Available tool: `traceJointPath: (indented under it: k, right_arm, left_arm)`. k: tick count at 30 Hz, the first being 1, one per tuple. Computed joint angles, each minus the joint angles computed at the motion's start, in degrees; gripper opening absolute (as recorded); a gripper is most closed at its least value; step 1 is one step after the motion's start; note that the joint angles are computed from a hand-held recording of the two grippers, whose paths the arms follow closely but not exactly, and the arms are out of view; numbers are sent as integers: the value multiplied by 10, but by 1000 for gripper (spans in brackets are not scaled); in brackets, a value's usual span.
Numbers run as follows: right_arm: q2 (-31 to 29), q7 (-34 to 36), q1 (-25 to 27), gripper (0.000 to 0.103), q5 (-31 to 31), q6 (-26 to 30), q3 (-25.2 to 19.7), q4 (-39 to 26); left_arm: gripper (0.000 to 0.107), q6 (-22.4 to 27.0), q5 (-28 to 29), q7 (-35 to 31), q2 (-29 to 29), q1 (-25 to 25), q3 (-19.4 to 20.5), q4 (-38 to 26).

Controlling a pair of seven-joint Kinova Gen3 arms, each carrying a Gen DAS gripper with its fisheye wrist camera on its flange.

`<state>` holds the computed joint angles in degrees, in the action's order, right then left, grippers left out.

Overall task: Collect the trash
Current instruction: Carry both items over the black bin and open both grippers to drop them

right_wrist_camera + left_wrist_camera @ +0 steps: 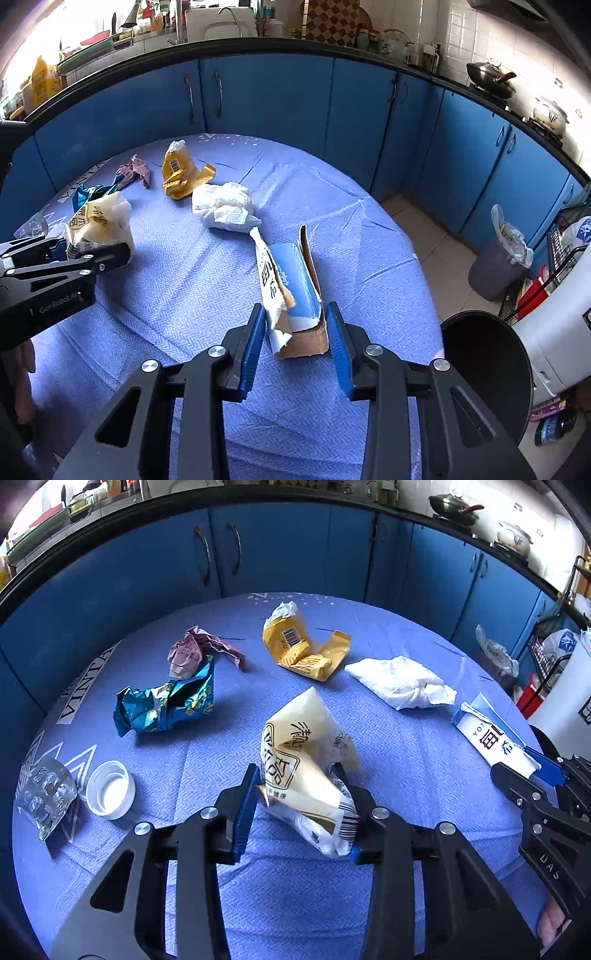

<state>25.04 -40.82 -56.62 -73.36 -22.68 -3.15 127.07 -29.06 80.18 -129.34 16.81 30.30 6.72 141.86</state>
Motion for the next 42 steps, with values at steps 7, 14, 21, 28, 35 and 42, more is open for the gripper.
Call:
traceJointPath:
  k: [7,14,21,28,35,42]
  right_arm:
    - [-28,7,-3,33,-14,-22,-9,24]
    - [-57,26,12,33,-50,-55,-41,49]
    - [-85,31,26,33,-75,-96,-76,79]
    - [-111,28,36,33,-97,-130,-101,107]
    - [-137,1,48,33,-99,-153,-115,137]
    - [-146,-4,49,33,-118,-195,-127,161]
  left_arm:
    - [39,-48,23,2,-24,39,21,22]
    - [39,-108,74,-18,-30,87,58,28]
    - [39,-132,97,-40,-33,113,78,17]
    - [39,-162,125,-81,-34,139,99,-10]
    - [39,-187,136,-129,-28,159,116,-50]
    - [39,-200,130,-178,-7,170,124,-96]
